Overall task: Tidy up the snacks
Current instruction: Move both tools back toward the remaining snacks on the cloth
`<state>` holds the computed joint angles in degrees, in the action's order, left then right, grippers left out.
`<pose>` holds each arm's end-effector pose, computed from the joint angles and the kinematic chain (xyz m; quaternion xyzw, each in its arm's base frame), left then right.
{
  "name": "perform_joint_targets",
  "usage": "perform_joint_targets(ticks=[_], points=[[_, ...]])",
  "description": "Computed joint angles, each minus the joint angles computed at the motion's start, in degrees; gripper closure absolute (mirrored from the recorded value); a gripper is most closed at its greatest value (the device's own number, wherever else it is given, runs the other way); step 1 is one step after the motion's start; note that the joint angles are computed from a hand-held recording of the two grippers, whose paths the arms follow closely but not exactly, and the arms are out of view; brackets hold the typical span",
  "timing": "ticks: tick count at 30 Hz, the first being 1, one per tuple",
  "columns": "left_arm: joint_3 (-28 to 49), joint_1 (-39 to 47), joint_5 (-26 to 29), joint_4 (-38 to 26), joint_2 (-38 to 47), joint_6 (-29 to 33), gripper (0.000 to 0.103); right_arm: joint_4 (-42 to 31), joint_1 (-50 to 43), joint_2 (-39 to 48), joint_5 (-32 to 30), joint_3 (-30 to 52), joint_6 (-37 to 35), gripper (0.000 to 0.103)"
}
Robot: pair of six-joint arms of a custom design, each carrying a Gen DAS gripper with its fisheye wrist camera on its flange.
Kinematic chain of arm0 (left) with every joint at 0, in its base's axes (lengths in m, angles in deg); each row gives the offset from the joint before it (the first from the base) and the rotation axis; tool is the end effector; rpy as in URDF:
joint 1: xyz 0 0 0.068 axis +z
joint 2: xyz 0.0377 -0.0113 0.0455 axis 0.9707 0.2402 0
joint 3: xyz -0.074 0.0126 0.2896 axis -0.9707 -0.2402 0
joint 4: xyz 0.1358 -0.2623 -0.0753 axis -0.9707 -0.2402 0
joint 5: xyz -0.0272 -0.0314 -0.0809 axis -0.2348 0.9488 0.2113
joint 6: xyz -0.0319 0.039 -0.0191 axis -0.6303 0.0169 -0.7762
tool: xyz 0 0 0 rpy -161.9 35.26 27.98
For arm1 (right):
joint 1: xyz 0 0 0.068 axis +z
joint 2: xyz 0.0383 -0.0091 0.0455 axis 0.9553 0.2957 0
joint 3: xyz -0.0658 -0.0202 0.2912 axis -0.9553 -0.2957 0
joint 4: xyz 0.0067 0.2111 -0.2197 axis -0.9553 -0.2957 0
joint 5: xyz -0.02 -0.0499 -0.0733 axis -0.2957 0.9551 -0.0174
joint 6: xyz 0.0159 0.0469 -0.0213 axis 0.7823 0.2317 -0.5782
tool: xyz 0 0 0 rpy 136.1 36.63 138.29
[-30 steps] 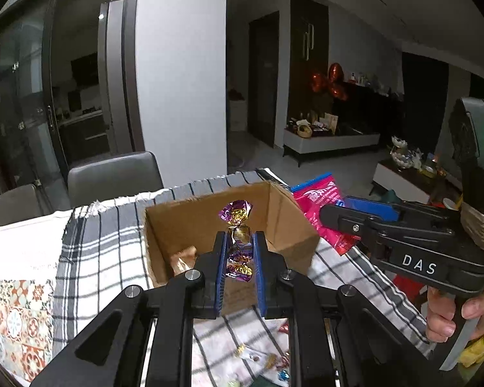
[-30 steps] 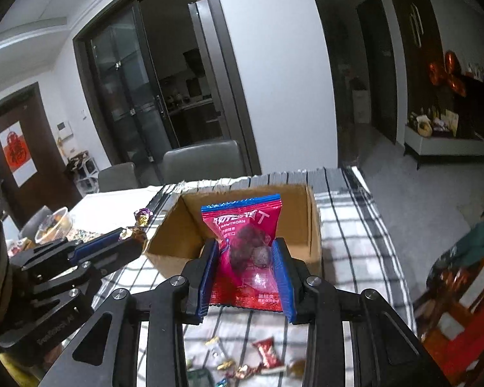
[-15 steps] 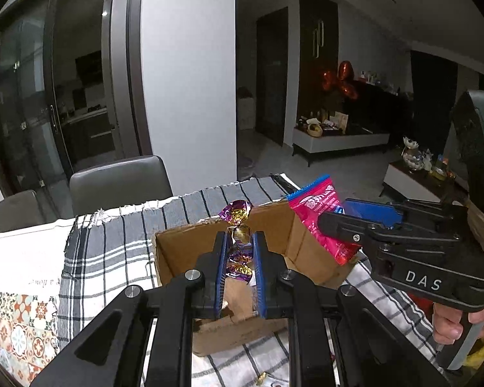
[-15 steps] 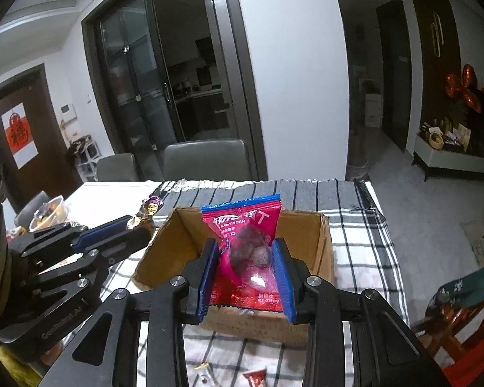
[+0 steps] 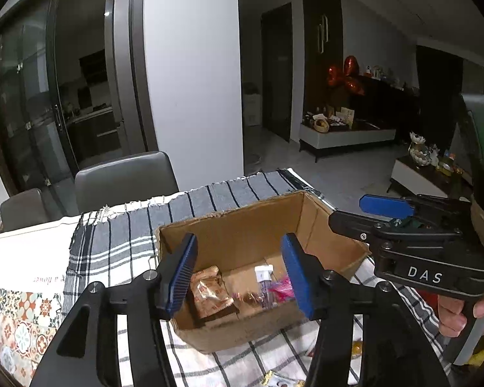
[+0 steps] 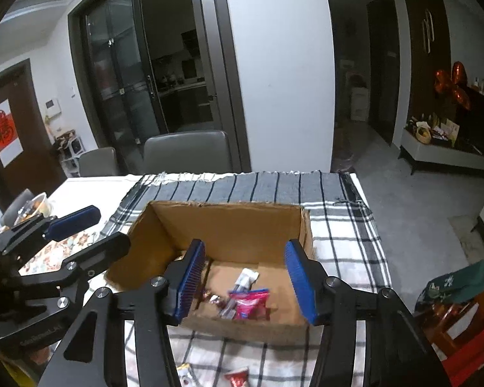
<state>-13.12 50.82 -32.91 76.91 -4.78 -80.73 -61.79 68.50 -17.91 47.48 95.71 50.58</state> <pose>0.2976 -0.1437 0.2228 0.2490 0.8450 -0.1168 0.4586 0.2983 -0.0179 0.2295 0.0432 0.8932 0.0581 0.4437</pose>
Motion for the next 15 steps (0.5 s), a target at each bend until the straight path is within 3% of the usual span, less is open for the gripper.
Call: perform_joint_targets(ticks=[15], points=[[-11.1,-5.7,-4.0,-1.0,-15.3,0.8,0.050,-3.0,0.4,-19.9,0.1,-12.5,0.7,0.050]])
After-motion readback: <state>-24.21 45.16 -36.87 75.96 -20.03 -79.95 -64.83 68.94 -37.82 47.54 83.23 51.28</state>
